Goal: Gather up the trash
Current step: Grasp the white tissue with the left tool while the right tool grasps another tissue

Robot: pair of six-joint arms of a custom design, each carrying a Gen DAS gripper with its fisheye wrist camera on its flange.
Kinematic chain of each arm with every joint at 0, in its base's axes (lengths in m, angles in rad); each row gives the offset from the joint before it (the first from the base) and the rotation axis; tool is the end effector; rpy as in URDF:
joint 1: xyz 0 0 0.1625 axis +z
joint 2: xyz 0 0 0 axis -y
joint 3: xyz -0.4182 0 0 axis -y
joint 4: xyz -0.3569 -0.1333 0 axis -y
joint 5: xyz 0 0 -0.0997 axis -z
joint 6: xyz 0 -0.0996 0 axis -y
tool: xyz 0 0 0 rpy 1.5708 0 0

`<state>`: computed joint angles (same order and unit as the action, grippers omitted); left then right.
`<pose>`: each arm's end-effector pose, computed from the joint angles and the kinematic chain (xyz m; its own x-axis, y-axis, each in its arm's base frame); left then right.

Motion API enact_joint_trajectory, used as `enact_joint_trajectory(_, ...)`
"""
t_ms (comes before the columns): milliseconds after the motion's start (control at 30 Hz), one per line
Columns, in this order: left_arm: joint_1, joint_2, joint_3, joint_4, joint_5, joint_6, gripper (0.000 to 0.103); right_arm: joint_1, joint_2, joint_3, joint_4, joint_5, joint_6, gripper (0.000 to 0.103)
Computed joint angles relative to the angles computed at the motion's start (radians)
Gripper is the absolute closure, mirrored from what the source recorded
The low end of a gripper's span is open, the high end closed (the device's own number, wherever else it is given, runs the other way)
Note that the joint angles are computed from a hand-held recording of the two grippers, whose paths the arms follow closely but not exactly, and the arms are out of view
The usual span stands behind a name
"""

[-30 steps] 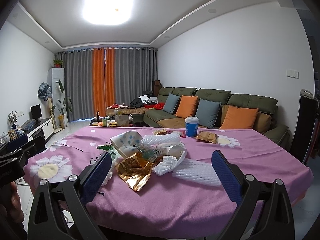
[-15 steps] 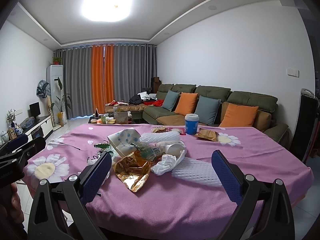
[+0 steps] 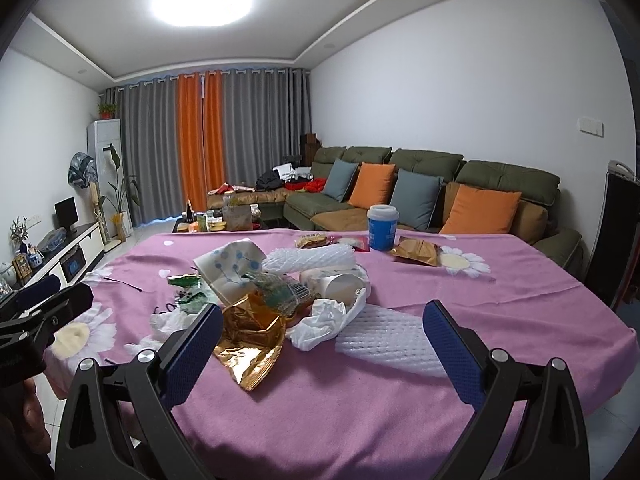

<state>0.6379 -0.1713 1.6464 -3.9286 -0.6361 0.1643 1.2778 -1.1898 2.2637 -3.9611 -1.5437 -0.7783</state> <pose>-0.3189 -0.5021 -0.0820 -0.7580 0.1676 -0.6303 0.6428 0.3556 -0.6785 0.0011 -0.4673 0.3084 -0.7379 0.0186 0.6746 -0.6255 0.3566 -0.6940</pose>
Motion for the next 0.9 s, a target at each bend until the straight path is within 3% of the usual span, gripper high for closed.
enact_joint_trajectory(367, 0.096, 0.021, -0.156, 0.367, -0.100, -0.129, 0.006, 0.022, 0.043, -0.194, 0.276, -0.120, 0.042, 0.007)
enact_joint_trajectory(467, 0.116, 0.024, -0.189, 0.468, -0.120, -0.175, 0.012, 0.025, 0.054, -0.233, 0.339, -0.140, 0.041, 0.008)
enact_joint_trajectory(533, 0.125, 0.030, -0.208, 0.508, -0.125, -0.187, 0.016, 0.027, 0.062, -0.255, 0.379, -0.151, 0.039, 0.017)
enact_joint_trajectory(700, 0.145, 0.045, -0.255, 0.596, -0.134, -0.218, 0.028, 0.027, 0.074, -0.299, 0.476, -0.174, 0.062, 0.026)
enact_joint_trajectory(900, 0.170, 0.049, -0.291, 0.691, -0.164, -0.271, 0.042, 0.026, 0.083, -0.343, 0.567, -0.186, 0.092, 0.049)
